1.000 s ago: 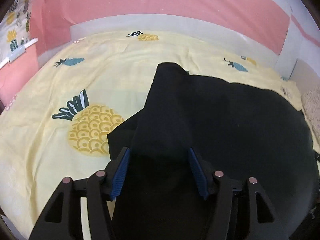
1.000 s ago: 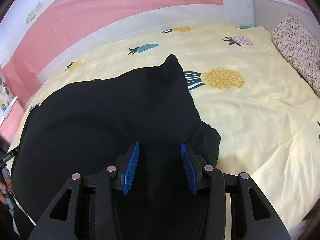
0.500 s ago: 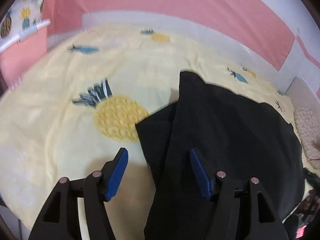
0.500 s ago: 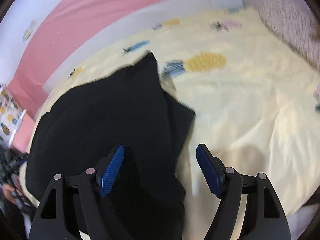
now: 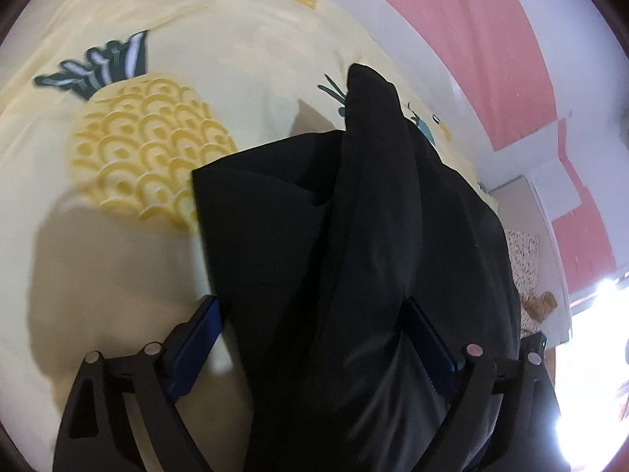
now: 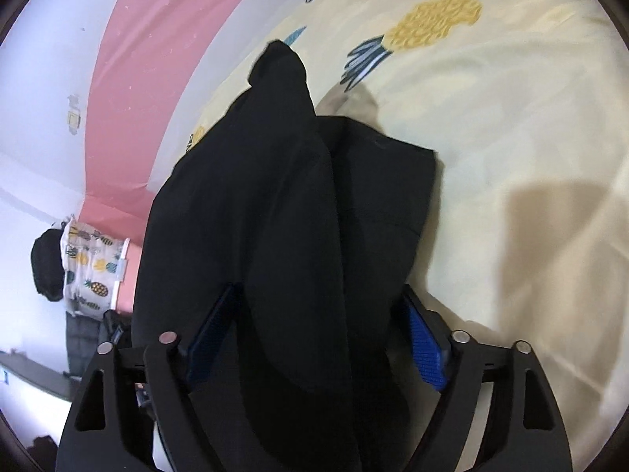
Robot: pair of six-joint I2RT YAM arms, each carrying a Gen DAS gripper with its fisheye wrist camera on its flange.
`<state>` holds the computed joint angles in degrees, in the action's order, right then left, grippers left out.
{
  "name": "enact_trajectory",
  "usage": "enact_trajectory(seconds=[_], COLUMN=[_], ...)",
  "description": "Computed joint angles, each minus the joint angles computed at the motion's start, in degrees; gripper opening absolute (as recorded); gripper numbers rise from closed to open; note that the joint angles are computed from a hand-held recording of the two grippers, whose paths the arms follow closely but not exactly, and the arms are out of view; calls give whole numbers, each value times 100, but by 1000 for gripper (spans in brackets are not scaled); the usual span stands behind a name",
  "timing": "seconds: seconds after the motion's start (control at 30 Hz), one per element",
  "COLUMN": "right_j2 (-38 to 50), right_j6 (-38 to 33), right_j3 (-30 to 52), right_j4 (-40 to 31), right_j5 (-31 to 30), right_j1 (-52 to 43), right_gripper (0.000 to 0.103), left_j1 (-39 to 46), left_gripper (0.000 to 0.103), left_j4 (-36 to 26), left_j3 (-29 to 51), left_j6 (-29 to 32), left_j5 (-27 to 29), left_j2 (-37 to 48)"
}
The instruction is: Fold large clothes
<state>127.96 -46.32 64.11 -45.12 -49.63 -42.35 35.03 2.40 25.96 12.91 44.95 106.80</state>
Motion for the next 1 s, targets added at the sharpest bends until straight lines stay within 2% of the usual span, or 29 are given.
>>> enact_trajectory(seconds=[0.13, 0.27, 0.3, 0.33, 0.47, 0.6, 0.67, 0.7, 0.77, 0.83, 0.9, 1.0], right_j2=[122, -43, -37, 9, -49, -325, -563, -623, -964, -1350, -1713, -2163], right_j6=[-170, -696, -753, -741, -313, -73, 20, 28, 112, 152, 159, -13], right_j3=[149, -82, -105, -98, -120, -398, -637, -669, -917, -1141, -1322, -1453], right_j4=[-156, -391, -364, -341, 1, 368, 575, 615, 765, 842, 851, 597], right_j5=[39, 131, 139, 116, 125, 225, 243, 259, 289, 322, 305, 120], right_j1=[36, -19, -6, -2, 227, 339, 319, 300, 309, 298, 270, 128], right_gripper=[82, 76, 75, 75, 72, 62, 57, 52, 44, 39, 35, 33], left_j1=[-232, -307, -375, -492, -868, -1590, -1896, -2050, -2429, -2860, -3178, -3293], left_gripper=[96, 94, 94, 94, 94, 88, 82, 75, 55, 42, 35, 31], left_j4=[269, 399, 590, 829, 1090, 1575, 1770, 1835, 1854, 1615, 1227, 473], left_j3=[-98, -426, -522, -630, -490, -709, -858, -952, -1187, -1362, -1418, -1485], left_j6=[-64, 36, 6, -137, -779, -1461, -1694, -1811, -2042, -2228, -2393, -2505], left_j5=[-97, 142, 82, -39, -300, -1126, -1499, -1690, -2152, -2682, -3069, -3227], left_j2=[-27, -124, -158, -215, -123, -455, -656, -815, -1351, -2045, -2652, -3732])
